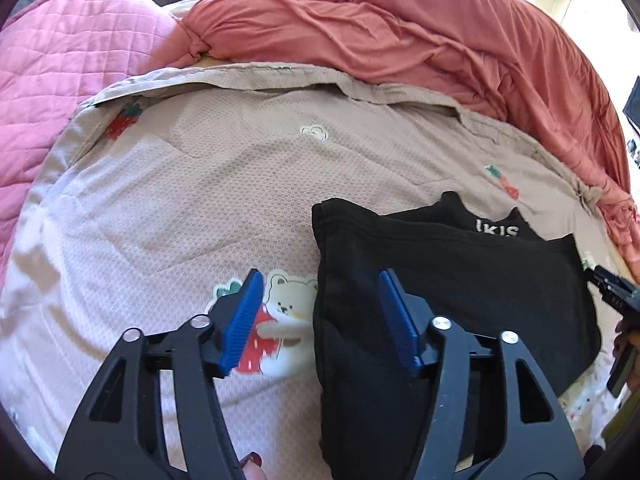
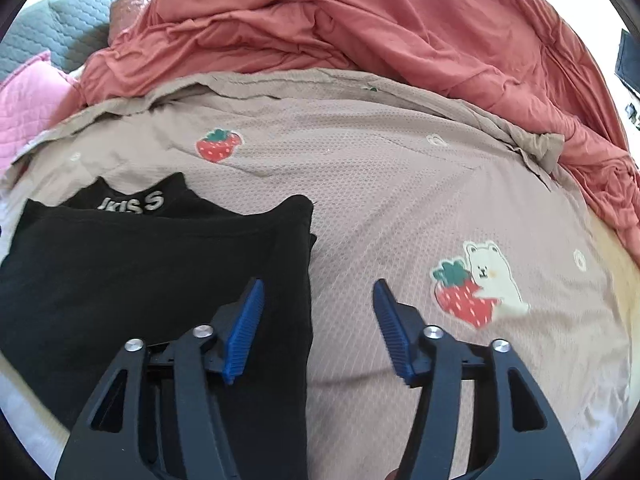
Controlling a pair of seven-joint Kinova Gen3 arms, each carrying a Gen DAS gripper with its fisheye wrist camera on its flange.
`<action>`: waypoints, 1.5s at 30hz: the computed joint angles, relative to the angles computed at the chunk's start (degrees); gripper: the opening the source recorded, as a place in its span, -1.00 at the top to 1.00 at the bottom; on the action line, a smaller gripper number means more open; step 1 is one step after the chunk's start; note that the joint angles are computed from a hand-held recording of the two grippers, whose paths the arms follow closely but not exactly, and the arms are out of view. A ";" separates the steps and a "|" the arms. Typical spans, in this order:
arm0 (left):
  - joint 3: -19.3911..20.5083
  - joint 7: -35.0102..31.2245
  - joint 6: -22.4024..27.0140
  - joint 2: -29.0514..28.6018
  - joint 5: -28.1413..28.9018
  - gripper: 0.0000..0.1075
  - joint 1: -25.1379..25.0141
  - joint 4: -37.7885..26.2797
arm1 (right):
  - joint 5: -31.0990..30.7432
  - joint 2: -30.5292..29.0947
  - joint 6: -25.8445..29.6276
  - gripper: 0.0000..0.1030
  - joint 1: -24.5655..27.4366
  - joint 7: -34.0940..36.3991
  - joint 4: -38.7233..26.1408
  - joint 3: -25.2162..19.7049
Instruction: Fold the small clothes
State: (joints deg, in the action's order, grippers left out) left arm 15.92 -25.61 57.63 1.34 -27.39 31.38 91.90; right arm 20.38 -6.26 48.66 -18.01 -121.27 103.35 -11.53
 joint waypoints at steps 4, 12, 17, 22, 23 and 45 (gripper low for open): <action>1.21 1.54 0.43 -2.16 -0.75 -0.23 0.50 0.66 | -3.73 -4.10 -1.02 -0.26 0.06 1.64 1.48 0.13; 4.72 5.98 -0.35 -7.04 1.48 -0.31 -0.24 5.42 | -8.58 -10.16 -0.30 -0.26 1.47 4.19 4.40 -1.96; 5.80 5.96 -3.07 -8.01 5.96 -0.31 -1.10 9.06 | -10.72 -12.15 0.24 -0.26 2.83 1.96 7.16 -3.43; 5.86 4.84 -7.94 -8.94 10.63 -0.31 -2.30 12.54 | -14.03 -14.23 -1.68 -0.26 3.73 -0.27 10.27 -3.05; 6.26 4.93 -7.89 -8.66 10.42 -0.31 -2.60 12.43 | -14.64 -14.52 -2.07 -0.26 3.70 -0.27 10.77 -2.88; 4.92 6.06 -4.31 -2.33 7.47 0.75 1.79 8.76 | -14.98 -9.44 1.25 0.70 5.66 -3.31 9.93 -5.51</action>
State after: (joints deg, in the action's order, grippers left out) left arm 20.84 -19.55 53.32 -0.99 -19.92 33.17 100.66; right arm 5.40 -15.71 49.91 -12.35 -124.58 113.28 -17.04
